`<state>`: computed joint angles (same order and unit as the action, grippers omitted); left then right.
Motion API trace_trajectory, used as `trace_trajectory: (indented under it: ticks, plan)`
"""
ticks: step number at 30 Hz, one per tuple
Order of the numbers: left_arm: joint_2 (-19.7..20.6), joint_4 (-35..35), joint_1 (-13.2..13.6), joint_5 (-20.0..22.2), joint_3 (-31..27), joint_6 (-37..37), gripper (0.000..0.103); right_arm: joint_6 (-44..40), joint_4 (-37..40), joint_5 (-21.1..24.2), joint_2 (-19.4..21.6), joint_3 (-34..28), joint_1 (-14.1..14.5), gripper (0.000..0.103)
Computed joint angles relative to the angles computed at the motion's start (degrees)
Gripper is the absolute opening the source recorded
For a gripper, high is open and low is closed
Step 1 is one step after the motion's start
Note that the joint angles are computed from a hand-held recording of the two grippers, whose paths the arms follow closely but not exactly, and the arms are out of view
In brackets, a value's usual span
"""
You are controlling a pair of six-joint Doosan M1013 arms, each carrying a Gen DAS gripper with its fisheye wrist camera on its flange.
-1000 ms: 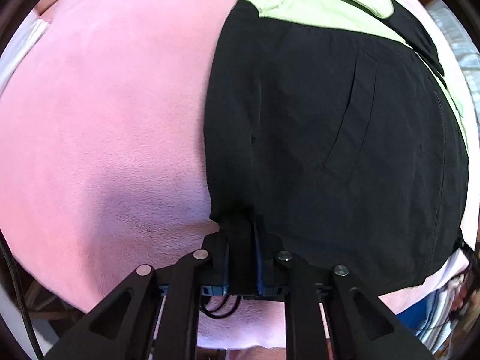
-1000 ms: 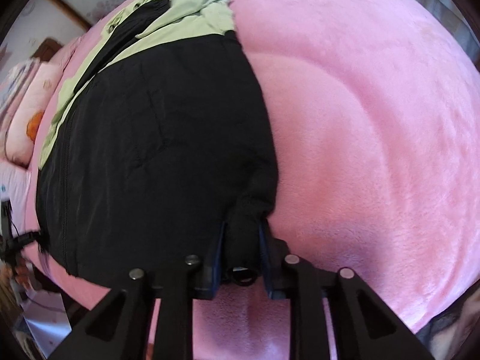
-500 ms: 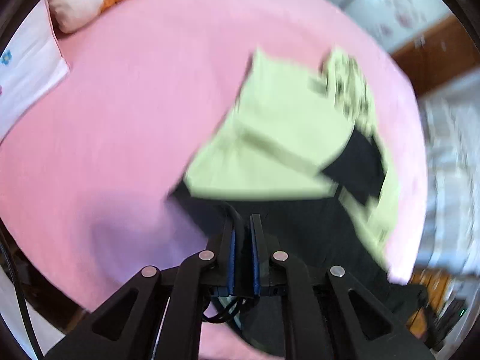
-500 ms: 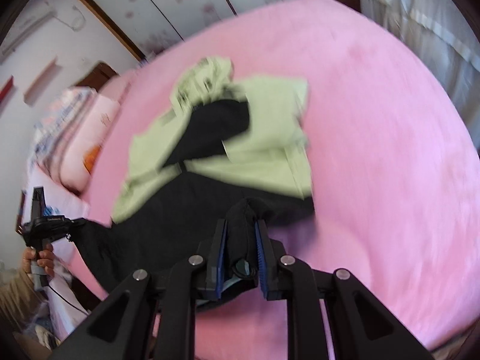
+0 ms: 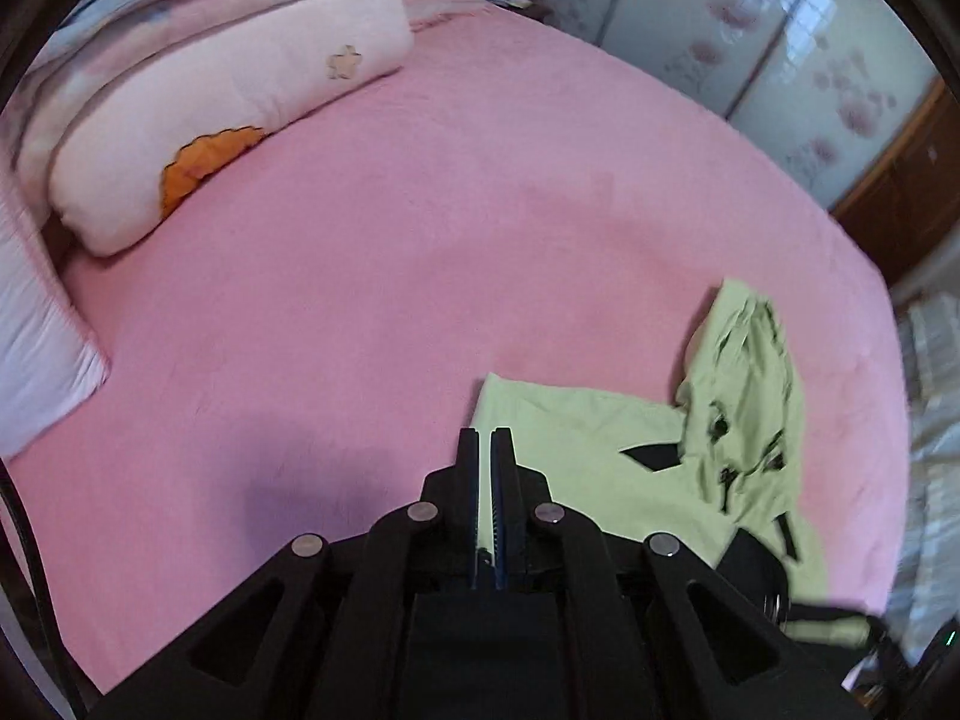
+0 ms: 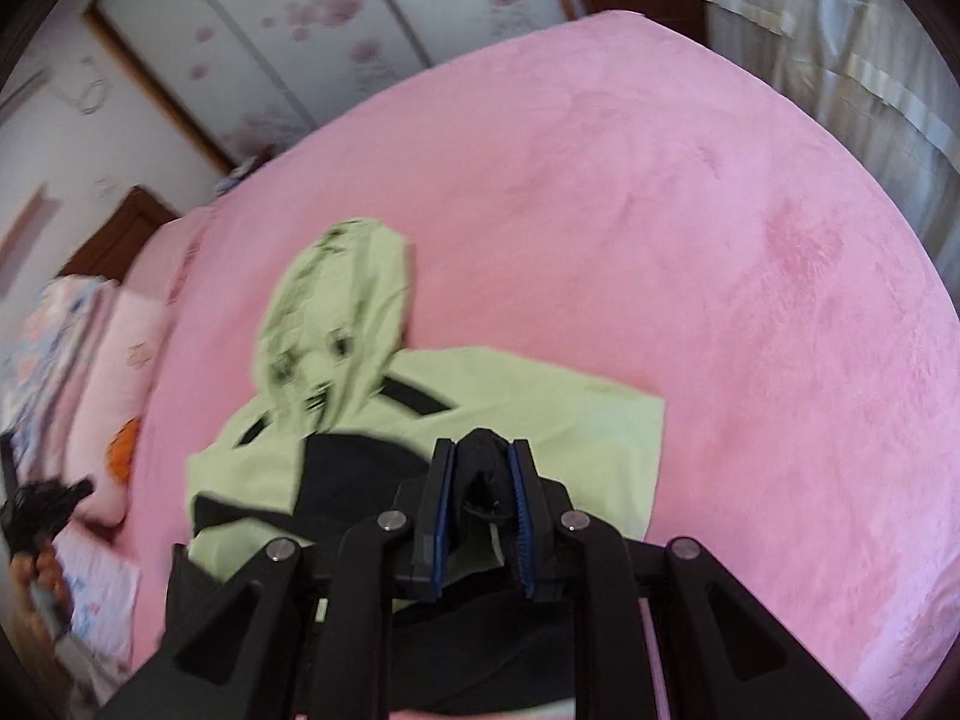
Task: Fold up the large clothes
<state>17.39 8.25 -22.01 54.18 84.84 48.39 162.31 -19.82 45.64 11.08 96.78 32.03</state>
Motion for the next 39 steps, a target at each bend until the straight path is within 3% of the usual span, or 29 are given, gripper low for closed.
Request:
trace_trajectory:
  ticks: [3,6,11,16,25,33,37,39]
  plan:
    - [3.5,-2.9,0.0,1.2,-0.7,8.3,0.004,-0.9,1.8,3.9,3.4,-1.1,-1.4,0.017]
    - [6.1,-8.0,0.4,3.8,-0.1,16.8,0.005,-1.0,2.7,4.9,4.9,-0.9,-1.5,0.017]
    - [8.7,-18.3,1.8,7.6,1.7,27.5,0.013,1.1,2.9,2.4,4.3,1.4,-1.2,0.018]
    - [8.2,-20.0,1.5,9.1,3.2,35.6,0.015,1.5,2.7,2.1,3.0,2.2,-0.3,0.018]
    - [4.9,-25.7,2.4,9.9,6.8,45.3,0.021,-2.3,5.3,2.1,1.3,3.7,0.7,0.018]
    - [6.5,-26.3,2.2,9.5,5.1,47.5,0.044,-3.2,5.7,2.6,1.1,4.3,1.8,0.019]
    - [8.2,-29.8,3.0,10.8,4.4,48.7,0.045,-2.8,5.7,2.4,1.2,4.7,1.9,0.019]
    - [8.6,-32.0,3.3,10.5,4.5,49.7,0.037,-2.8,5.8,2.3,1.3,4.7,1.8,0.019]
